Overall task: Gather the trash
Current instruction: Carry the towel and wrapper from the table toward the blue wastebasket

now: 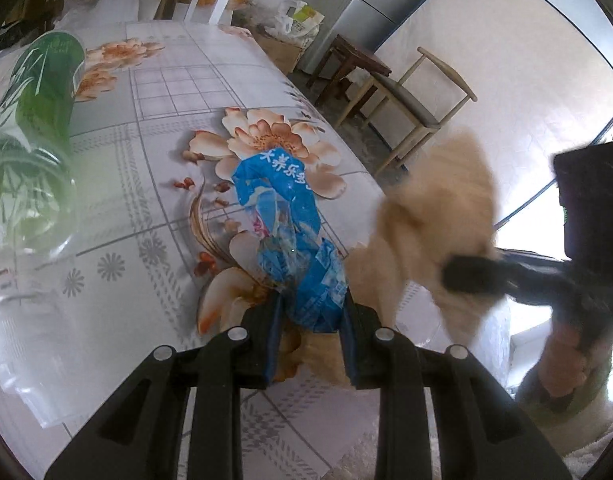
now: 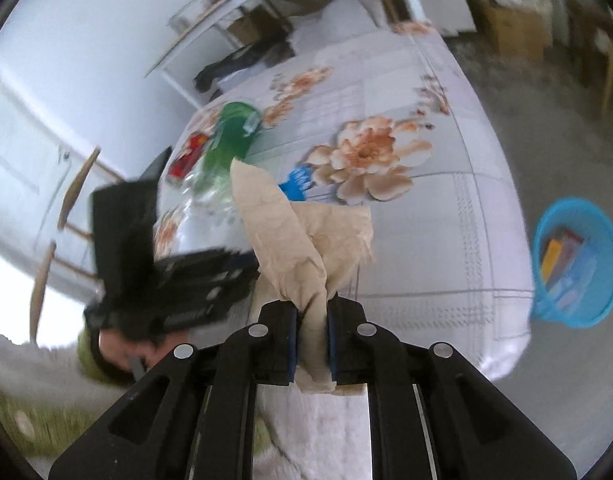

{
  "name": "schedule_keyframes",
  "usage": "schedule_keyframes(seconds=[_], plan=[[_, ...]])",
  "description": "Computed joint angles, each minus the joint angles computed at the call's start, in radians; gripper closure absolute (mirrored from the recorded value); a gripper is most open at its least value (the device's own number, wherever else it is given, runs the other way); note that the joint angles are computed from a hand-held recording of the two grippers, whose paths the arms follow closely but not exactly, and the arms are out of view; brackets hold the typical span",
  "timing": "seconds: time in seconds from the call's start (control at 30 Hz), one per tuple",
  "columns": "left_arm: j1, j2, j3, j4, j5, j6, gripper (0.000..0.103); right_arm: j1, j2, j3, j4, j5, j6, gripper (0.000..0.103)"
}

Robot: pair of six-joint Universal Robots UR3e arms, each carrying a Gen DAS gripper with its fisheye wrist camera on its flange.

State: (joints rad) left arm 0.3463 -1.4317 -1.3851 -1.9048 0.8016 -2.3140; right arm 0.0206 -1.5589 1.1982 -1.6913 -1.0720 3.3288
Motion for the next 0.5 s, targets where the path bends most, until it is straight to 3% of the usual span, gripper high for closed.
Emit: schedule_keyframes(seconds=[0.07, 0.2, 0.43, 0.5], plan=[[-0.003, -0.005, 0.010, -0.002, 0.002, -0.004, 0.079, 0.005, 0.028, -0.003, -0.018, -0.003, 0.037, 0.090], [0.000, -0.007, 0.014, -0.008, 0.002, 0.000, 0.079, 0.028, 0.098, -0.030, -0.050, -0.037, 0.098, 0.075], [0.023, 0.006, -0.002, -0.032, -0.007, 0.038, 0.079, 0.016, 0.141, -0.021, -0.091, 0.062, 0.145, 0.045], [0.028, 0.011, -0.006, -0.037, -0.009, 0.050, 0.079, 0.006, 0.139, 0.000, -0.107, 0.089, 0.160, 0.043]])
